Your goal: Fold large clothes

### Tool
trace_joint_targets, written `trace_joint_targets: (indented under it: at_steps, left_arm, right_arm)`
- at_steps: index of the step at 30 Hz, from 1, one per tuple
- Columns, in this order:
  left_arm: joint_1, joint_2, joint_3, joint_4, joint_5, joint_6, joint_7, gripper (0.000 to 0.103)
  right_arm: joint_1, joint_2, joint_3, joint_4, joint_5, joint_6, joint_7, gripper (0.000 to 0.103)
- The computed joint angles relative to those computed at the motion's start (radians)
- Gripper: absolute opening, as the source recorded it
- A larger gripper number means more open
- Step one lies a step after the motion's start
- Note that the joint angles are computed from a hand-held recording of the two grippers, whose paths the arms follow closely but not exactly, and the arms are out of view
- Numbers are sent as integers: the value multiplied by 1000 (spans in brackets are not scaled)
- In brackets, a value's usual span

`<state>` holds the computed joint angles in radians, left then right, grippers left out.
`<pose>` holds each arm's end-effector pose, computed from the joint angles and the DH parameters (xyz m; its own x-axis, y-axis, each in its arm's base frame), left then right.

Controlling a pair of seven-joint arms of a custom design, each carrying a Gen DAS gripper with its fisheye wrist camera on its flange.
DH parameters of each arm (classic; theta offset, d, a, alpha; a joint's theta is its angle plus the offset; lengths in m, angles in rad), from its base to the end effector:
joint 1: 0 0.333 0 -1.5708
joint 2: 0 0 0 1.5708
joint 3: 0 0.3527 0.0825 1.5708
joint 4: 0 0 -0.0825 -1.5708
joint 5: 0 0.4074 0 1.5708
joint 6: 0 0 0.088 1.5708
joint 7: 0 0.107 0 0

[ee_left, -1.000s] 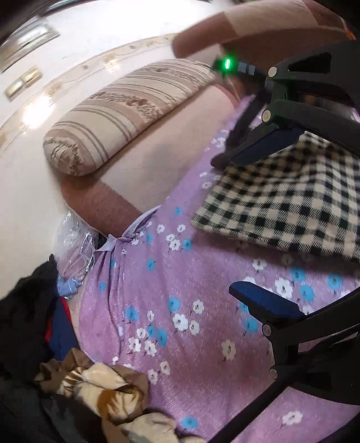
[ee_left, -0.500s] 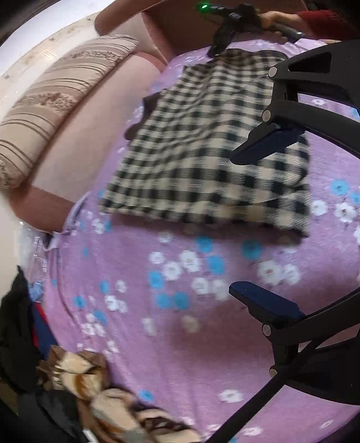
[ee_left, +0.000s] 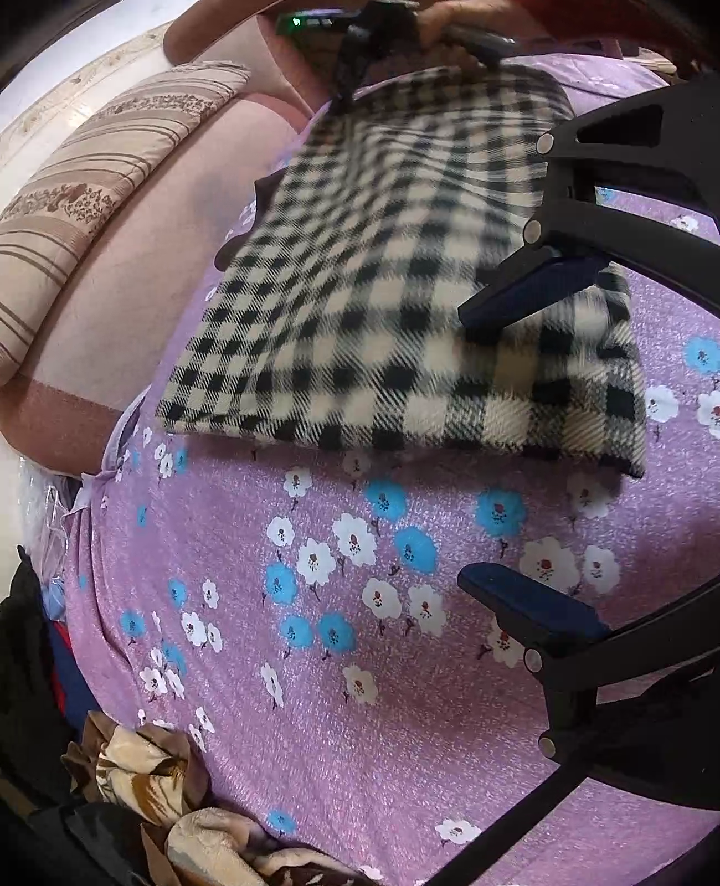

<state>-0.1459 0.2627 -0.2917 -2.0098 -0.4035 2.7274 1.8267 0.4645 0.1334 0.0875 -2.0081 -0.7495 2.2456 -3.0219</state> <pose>0.6078 -0.2558 0.3982 -0.3748 -0.8881 0.2661 -0.8646 0.2311 -0.4462 0.5379 0.3065 0.4302 -0.6268 -0.7783 -0.0361 -0.6298 0.5334 -0.5647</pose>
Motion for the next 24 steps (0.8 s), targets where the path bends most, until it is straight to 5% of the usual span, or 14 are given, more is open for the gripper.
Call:
trace_joint_targets:
  at_steps: [4, 6, 7, 17, 22, 24]
  left_arm:
    - [-1, 18, -1, 12, 0, -8, -3, 85]
    - [5, 23, -6, 13, -10, -6, 3, 85]
    - [10, 24, -11, 13, -18, -9, 10, 85]
    - [78, 5, -62, -9, -242, -99, 283, 85]
    - [74, -12, -47, -18, -348, -167, 408, 85]
    - [43, -19, -22, -27, -302, -154, 386, 73]
  right_arm:
    - [-12, -24, 1, -13, 18, 16, -26, 16]
    - [-10, -50, 9, -39, 30, 16, -14, 46]
    - [-9, -66, 13, -62, 25, 33, 8, 50]
    - [7, -343, 177, -449, 34, 273, 398, 63]
    - [-3, -300, 245, -477, -52, 381, 576, 68]
    - [11, -258, 232, -452, -47, 367, 547, 66]
